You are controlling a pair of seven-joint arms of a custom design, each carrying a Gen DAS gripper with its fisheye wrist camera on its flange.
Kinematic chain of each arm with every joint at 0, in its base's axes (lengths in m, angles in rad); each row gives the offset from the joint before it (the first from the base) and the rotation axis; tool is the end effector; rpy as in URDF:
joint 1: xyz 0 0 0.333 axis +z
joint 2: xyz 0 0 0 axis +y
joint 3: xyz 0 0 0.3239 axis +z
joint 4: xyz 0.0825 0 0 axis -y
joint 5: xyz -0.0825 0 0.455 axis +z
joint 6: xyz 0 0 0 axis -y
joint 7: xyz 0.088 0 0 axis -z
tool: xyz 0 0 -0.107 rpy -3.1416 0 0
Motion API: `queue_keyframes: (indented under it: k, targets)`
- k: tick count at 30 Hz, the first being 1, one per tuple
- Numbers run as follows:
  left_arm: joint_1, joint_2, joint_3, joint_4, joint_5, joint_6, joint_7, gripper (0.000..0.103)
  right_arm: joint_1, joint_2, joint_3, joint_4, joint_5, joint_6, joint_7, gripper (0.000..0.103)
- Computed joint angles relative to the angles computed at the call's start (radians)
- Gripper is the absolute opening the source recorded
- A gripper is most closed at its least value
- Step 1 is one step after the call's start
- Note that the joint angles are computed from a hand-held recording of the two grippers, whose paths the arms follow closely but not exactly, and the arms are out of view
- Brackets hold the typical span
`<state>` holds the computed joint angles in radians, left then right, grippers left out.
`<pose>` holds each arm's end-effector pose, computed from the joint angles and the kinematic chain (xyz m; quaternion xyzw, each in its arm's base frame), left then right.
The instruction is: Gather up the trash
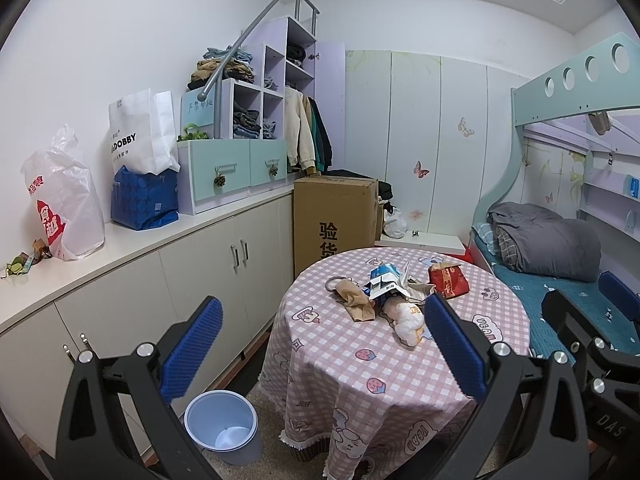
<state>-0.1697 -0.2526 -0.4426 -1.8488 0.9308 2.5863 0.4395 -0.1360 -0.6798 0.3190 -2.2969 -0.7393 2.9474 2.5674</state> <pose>0.4653 -0.3877 0.7277 -0.5438 0.5988 -0.4355 0.3949 0.4361 0.1730 0.7132 -0.5170 0.5691 -0.4565 0.4477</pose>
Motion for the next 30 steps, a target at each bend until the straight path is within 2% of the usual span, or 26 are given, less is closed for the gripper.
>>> queue_keyframes:
  k: [9,28,30]
  targets:
    - [0.0,0.004,-0.003,-0.03,0.044,0.014,-0.054,0.099,-0.025,-0.005,0.016,-0.019,-0.006,0.02,0.016,0.097]
    - [-0.006,0.004,0.005,-0.029,0.034,0.012,-0.042,0.099,-0.027,-0.003,0.017,-0.028,-0.005,0.026,0.016,0.097]
    - [-0.006,0.005,0.005,-0.028,0.033,0.012,-0.041,0.099,-0.051,-0.002,0.032,-0.038,-0.016,0.044,0.035,0.097]
